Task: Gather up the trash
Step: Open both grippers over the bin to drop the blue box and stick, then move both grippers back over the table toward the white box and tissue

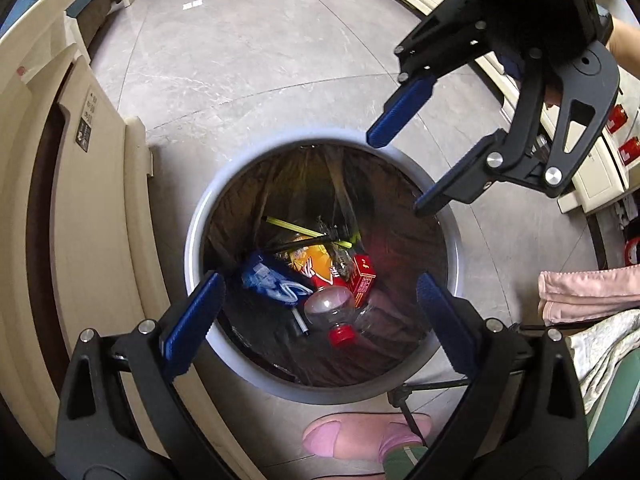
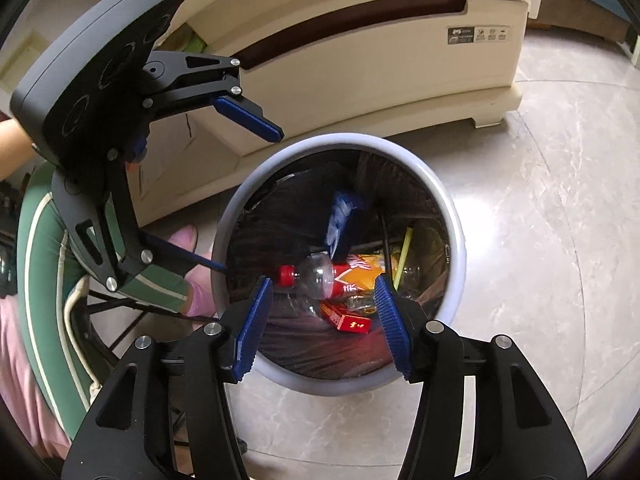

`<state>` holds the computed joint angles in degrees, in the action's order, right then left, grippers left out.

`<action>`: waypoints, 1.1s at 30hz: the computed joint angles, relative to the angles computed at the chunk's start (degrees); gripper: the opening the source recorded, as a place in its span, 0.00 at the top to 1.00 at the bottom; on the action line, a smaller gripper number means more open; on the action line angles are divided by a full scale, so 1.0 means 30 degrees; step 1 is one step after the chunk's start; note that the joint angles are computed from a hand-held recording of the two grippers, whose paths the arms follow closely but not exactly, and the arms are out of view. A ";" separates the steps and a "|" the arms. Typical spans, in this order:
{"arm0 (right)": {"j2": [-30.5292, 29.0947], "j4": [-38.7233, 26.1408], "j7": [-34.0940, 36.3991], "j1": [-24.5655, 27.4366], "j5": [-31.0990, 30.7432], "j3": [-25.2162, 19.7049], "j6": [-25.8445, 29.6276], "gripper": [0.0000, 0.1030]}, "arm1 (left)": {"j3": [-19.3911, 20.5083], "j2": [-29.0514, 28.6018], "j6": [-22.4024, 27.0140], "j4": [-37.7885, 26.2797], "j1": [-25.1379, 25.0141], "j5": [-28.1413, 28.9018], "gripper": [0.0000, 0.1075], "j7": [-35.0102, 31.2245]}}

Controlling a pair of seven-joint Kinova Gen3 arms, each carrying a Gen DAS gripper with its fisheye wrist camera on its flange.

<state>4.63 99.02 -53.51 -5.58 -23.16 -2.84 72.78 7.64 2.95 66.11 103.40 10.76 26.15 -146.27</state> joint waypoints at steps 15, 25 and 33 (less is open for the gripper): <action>-0.0793 -0.4779 0.0118 0.0104 -0.0866 0.0225 0.1920 0.38 | -0.2710 -0.3028 0.3512 -0.3270 -0.2138 0.2891 0.11 -0.1690; 0.1812 -1.1752 -0.1165 -0.2284 -0.0399 -0.1416 0.2842 0.26 | -0.5877 -0.3767 0.5803 -0.6761 -0.5646 0.2644 0.10 -0.1801; 0.5768 -1.8540 -0.2073 -0.5876 0.2035 -0.2406 0.4158 0.22 | -0.7843 -0.2595 0.7719 -0.8986 -0.9224 0.1974 0.10 -0.3500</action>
